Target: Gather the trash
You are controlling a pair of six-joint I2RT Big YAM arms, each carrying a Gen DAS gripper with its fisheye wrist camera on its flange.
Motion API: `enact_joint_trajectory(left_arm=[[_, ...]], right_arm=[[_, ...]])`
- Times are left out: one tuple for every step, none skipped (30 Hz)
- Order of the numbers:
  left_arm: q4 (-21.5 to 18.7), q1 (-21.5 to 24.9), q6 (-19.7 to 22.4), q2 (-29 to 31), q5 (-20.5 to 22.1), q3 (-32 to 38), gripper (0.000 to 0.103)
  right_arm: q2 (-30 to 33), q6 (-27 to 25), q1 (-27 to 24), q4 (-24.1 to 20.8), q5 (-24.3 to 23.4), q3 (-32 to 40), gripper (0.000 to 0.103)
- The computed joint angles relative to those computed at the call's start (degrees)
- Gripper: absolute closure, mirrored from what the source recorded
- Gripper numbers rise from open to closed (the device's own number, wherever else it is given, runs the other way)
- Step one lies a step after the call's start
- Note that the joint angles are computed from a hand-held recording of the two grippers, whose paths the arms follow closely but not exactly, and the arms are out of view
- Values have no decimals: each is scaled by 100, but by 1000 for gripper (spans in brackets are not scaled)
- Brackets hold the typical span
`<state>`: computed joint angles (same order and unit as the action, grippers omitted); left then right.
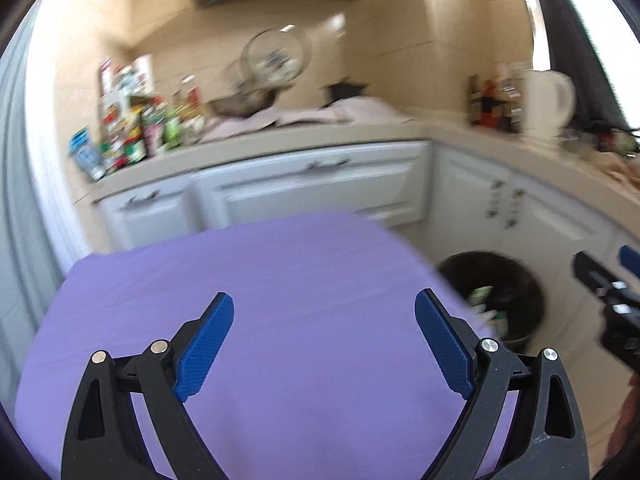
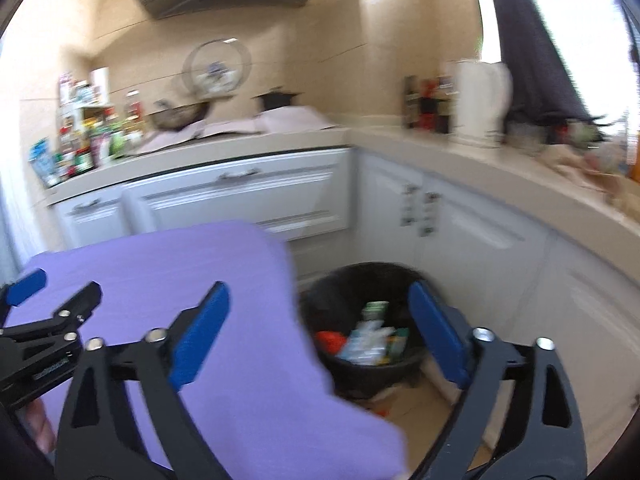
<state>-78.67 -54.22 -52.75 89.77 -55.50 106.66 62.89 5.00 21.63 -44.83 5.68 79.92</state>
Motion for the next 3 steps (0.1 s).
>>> enact_joint_trajectory(left_arm=[[-173,106,-226,-138,-2,-196,14],[-411,279,-504,-317,-26,-481,14],[-626,462,-713,-464,-30,-739,14]], right_arm=[[164,-1,124,-71,-81,124,8],[443,29,307,-180,-210,332,8],[443,29,307,-180,-210,332,8]])
